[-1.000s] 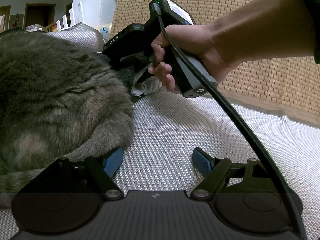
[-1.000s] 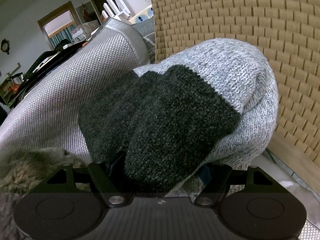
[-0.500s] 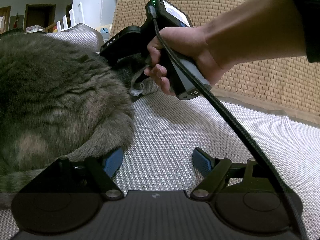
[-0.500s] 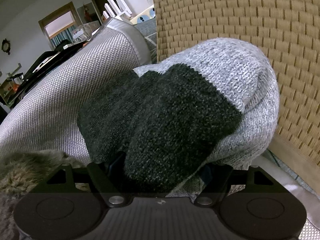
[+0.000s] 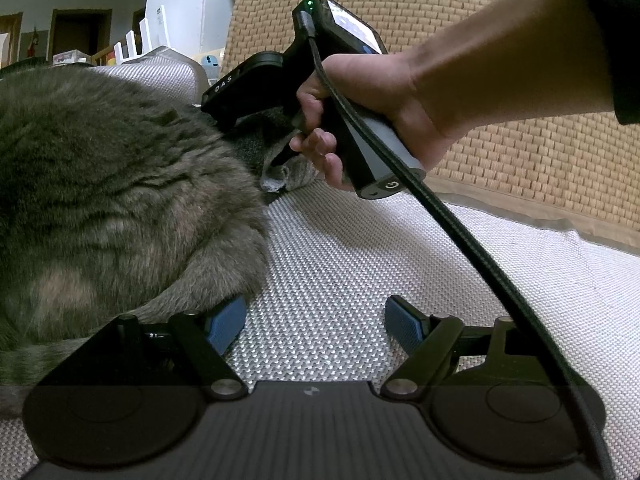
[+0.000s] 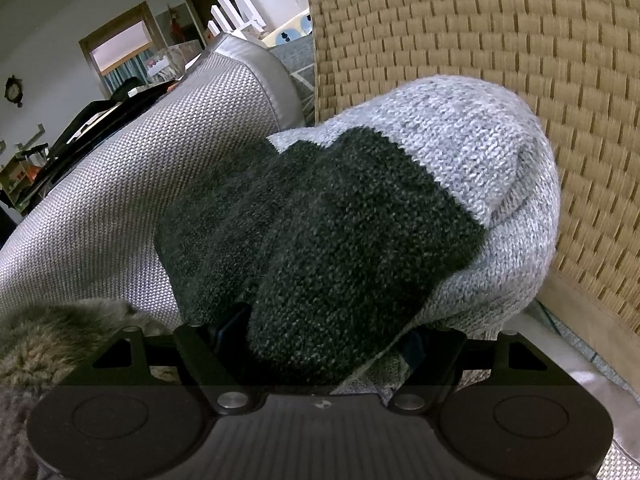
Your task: Fold clothes
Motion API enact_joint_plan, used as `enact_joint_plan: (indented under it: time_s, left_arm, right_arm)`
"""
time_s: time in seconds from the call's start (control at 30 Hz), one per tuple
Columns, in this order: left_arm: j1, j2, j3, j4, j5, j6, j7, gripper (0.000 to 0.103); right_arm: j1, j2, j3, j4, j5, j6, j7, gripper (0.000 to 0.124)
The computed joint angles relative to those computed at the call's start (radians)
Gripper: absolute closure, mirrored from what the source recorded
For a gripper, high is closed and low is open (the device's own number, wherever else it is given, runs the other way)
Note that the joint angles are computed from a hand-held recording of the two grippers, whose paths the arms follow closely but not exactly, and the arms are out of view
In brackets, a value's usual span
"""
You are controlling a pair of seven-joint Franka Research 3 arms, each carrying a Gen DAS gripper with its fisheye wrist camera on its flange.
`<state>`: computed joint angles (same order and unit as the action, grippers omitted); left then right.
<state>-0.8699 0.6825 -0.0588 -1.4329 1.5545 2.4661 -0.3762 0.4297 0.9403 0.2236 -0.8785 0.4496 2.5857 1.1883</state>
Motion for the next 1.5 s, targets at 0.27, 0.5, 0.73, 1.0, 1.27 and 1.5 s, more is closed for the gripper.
enact_joint_plan:
  time_s: [0.27, 0.5, 0.73, 1.0, 1.27, 1.5]
  left_arm:
    - [0.002, -0.003, 0.0, -0.006, 0.011, 0.002, -0.012, 0.023]
    - [0.001, -0.003, -0.001, -0.007, 0.012, 0.0, -0.011, 0.023]
    - [0.006, -0.001, -0.001, -0.002, 0.011, 0.003, -0.004, 0.022]
    - [0.008, 0.002, 0.003, 0.006, 0.006, 0.008, 0.008, 0.022]
    - [0.009, 0.002, 0.005, 0.004, 0.008, 0.011, 0.009, 0.022]
    - [0.009, 0.001, 0.005, 0.003, 0.011, 0.01, 0.01, 0.022]
  right_arm:
    - [-0.003, -0.001, 0.003, 0.0, 0.005, -0.005, -0.01, 0.044]
    - [-0.022, -0.024, 0.023, -0.043, 0.032, 0.005, -0.049, 0.044]
    - [-0.117, -0.039, 0.123, -0.101, 0.189, -0.022, -0.132, 0.044]
    - [-0.194, -0.048, 0.179, -0.161, 0.428, -0.058, -0.247, 0.044]
    - [-0.228, -0.052, 0.188, -0.189, 0.553, -0.091, -0.29, 0.044]
    - [-0.236, -0.07, 0.17, -0.209, 0.605, -0.119, -0.292, 0.045]
